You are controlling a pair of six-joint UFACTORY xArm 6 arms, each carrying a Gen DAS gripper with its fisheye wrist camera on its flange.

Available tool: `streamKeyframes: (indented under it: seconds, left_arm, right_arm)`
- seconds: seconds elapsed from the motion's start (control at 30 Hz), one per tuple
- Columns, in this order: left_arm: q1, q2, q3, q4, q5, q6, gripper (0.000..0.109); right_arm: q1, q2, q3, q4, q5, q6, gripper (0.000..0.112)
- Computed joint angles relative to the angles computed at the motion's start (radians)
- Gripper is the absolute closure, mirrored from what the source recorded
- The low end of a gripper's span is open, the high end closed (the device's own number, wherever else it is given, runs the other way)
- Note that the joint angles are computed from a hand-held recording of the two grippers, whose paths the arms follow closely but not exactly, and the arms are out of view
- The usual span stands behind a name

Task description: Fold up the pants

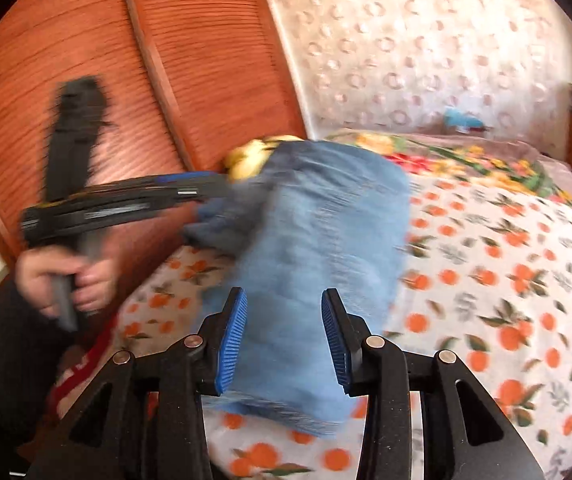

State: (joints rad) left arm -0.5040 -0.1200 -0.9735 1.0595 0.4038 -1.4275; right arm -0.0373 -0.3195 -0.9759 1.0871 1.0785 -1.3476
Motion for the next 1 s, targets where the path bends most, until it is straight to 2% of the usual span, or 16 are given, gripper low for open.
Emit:
streamKeyframes:
  seconds: [0.1,0.23,0.27,0.3,0.37,0.63,0.8,0.83,0.93,1.0]
  left_arm:
    - [-0.032,0.018,-0.015,0.024,0.014,-0.033,0.06]
    - [-0.066,0.046,-0.037,0.046,0.03,-0.052,0.06]
    - [-0.068,0.055,-0.041,0.041,0.02,-0.045,0.055]
    - [-0.071,0.062,-0.045,0.042,0.013,-0.045,0.042]
    - [-0.088,0.071,-0.055,0.099,0.035,-0.105,0.028]
    - [-0.112,0.115,-0.085,0.054,0.075,-0.087,0.028]
    - [-0.117,0.14,-0.077,0.024,0.059,-0.087,0.028]
    - [-0.119,0.147,-0.076,0.015,0.055,-0.078,0.029]
    - [-0.121,0.16,-0.074,0.007,0.031,-0.069,0.045]
    - [-0.119,0.163,-0.071,0.009,0.007,-0.063,0.066]
  right_arm:
    - [0.009,0.008,0.013,-0.009,-0.059,0.023,0.072]
    - [0.001,-0.01,0.033,-0.035,-0.072,0.052,0.072]
    - [0.005,-0.01,0.036,-0.042,-0.076,0.059,0.072]
    - [0.016,0.003,0.029,-0.046,-0.089,0.066,0.072]
    - [0.019,0.008,0.022,-0.06,-0.087,0.079,0.072]
    - [0.035,0.027,0.036,-0.045,-0.131,0.051,0.072]
    - [0.02,0.017,0.059,-0.048,-0.156,0.03,0.072]
    - [0.014,0.017,0.062,-0.047,-0.157,0.025,0.072]
    - [0.0,0.012,0.072,-0.049,-0.165,0.021,0.072]
    - [-0.008,0.017,0.071,-0.052,-0.168,0.026,0.072]
